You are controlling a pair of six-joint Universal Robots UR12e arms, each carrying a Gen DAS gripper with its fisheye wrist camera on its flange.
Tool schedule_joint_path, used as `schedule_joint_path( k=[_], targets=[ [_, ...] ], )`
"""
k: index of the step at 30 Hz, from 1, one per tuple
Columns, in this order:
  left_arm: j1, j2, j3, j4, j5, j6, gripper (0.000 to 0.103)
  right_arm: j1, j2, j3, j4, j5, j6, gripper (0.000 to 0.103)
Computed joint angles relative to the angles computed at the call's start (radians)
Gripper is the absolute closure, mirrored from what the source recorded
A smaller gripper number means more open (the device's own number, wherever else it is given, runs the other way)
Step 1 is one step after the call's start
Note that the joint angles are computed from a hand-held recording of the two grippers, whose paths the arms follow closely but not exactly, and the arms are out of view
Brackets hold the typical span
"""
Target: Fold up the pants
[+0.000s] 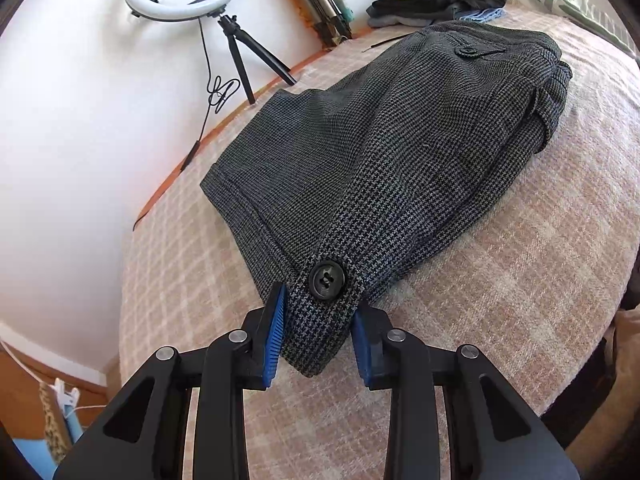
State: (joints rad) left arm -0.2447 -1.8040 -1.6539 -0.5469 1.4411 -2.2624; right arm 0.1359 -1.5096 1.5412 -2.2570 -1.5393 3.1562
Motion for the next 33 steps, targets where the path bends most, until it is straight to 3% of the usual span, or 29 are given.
schedule_joint_path(
  k=[4, 7, 14, 18, 20, 23, 25, 28, 29, 30, 31, 33],
  targets=[
    [0.004, -0.007, 0.001, 0.020, -0.007, -0.022, 0.072, -0.007, 0.149, -0.171, 0.019, 0.095, -0.082, 0.069],
    [0.008, -0.008, 0.008, 0.003, -0.020, -0.048, 0.072, 0.002, 0.265, -0.306, 0.083, 0.158, -0.147, 0.066],
    [0.012, -0.014, 0.010, 0.032, -0.026, -0.033, 0.072, 0.042, 0.486, -0.536, 0.210, 0.172, -0.231, 0.066],
    [0.020, -0.019, 0.017, 0.025, -0.045, -0.037, 0.072, 0.058, 0.553, -0.607, 0.272, 0.148, -0.257, 0.069],
    [0.020, -0.019, 0.016, 0.034, -0.046, -0.027, 0.072, 0.057, 0.564, -0.618, 0.298, 0.167, -0.262, 0.103],
    [0.022, -0.016, 0.012, 0.053, -0.047, -0.016, 0.074, 0.057, 0.551, -0.598, 0.234, 0.169, -0.264, 0.103],
    [0.019, -0.011, 0.006, 0.061, -0.044, -0.017, 0.074, 0.050, 0.554, -0.606, 0.189, 0.168, -0.212, 0.103],
    [0.020, -0.011, 0.004, 0.071, -0.042, -0.011, 0.074, 0.031, 0.578, -0.656, 0.229, 0.260, -0.198, 0.103],
    [0.021, -0.012, 0.007, 0.065, -0.044, -0.015, 0.074, 0.031, 0.592, -0.683, 0.268, 0.274, -0.212, 0.099],
    [0.021, -0.012, 0.009, 0.057, -0.045, -0.017, 0.074, 0.034, 0.603, -0.706, 0.304, 0.263, -0.232, 0.078],
    [0.020, -0.013, 0.009, 0.055, -0.044, -0.015, 0.074, 0.040, 0.611, -0.719, 0.325, 0.242, -0.254, 0.064],
    [0.018, -0.016, 0.009, 0.057, -0.036, -0.005, 0.074, 0.047, 0.623, -0.735, 0.361, 0.222, -0.290, 0.065]
  ],
)
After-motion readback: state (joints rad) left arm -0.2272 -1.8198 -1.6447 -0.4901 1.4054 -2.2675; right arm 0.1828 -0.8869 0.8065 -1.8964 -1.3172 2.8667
